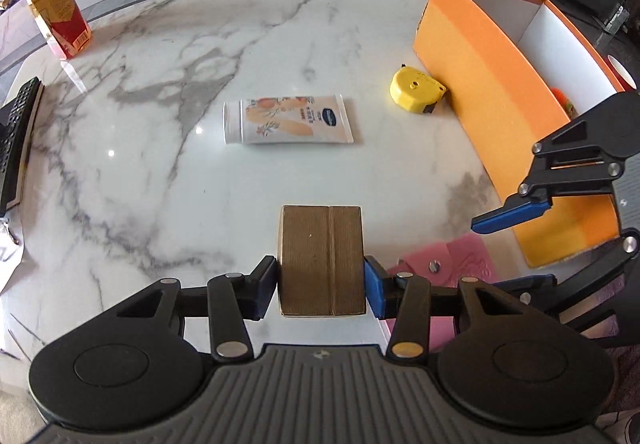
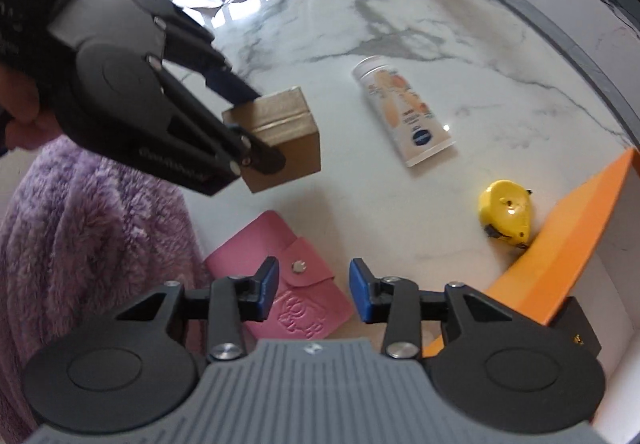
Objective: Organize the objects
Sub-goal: 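Grasp the pink snap wallet with the right gripper while the left holds the cardboard box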
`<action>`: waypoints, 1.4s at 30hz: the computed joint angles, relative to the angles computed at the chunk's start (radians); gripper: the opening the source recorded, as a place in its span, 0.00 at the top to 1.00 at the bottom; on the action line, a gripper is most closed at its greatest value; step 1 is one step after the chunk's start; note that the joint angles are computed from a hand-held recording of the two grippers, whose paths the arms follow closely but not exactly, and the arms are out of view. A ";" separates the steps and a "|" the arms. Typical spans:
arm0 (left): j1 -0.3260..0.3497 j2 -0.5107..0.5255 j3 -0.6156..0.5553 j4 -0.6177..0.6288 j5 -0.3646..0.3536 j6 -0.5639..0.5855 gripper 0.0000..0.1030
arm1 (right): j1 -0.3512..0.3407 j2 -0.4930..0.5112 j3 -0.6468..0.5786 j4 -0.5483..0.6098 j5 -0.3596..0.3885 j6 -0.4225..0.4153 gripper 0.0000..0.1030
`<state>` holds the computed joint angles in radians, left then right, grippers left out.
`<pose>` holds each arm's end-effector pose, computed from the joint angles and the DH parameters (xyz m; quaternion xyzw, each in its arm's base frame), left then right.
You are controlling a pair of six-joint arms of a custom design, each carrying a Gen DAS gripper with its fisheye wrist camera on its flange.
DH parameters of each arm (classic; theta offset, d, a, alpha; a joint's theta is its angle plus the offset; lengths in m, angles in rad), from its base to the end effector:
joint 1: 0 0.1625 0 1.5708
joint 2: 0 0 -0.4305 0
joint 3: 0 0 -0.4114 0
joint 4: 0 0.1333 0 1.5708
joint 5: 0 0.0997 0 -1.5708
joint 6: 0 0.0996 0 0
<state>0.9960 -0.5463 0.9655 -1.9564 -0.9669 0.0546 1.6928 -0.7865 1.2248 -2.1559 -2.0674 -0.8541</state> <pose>-0.2976 -0.8087 0.1334 0.3002 0.9062 -0.0610 0.2915 0.1811 -0.7717 0.2206 0.4374 -0.8623 -0.0214 0.2543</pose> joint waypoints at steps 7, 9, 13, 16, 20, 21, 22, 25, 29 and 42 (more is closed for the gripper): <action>0.003 -0.056 0.109 -0.054 -0.009 -0.029 0.48 | 0.002 0.027 0.000 0.062 -0.081 -0.049 0.58; 0.006 -0.060 0.117 -0.063 -0.014 -0.038 0.48 | 0.004 0.030 0.012 0.049 -0.111 -0.085 0.57; 0.010 -0.064 0.127 -0.070 -0.019 -0.049 0.48 | 0.007 0.022 0.045 0.003 -0.118 -0.168 0.45; 0.012 -0.071 0.143 -0.088 -0.024 -0.049 0.48 | 0.014 0.016 0.090 -0.059 -0.149 -0.265 0.37; 0.014 -0.079 0.162 -0.116 -0.029 -0.050 0.48 | 0.017 0.031 0.087 -0.079 -0.167 -0.299 0.30; 0.013 -0.081 0.165 -0.122 -0.027 -0.047 0.48 | 0.018 0.036 0.079 -0.074 -0.169 -0.288 0.30; 0.012 -0.081 0.168 -0.127 -0.026 -0.044 0.48 | 0.019 0.040 0.072 -0.072 -0.174 -0.276 0.30; 0.013 -0.082 0.172 -0.136 -0.027 -0.042 0.48 | 0.023 0.056 0.070 -0.100 -0.201 -0.263 0.27; 0.014 -0.088 0.184 -0.154 -0.032 -0.045 0.48 | 0.023 0.065 0.056 -0.100 -0.204 -0.223 0.27; 0.025 -0.103 0.200 -0.183 -0.058 -0.088 0.48 | 0.039 0.028 0.043 -0.060 -0.118 -0.083 0.75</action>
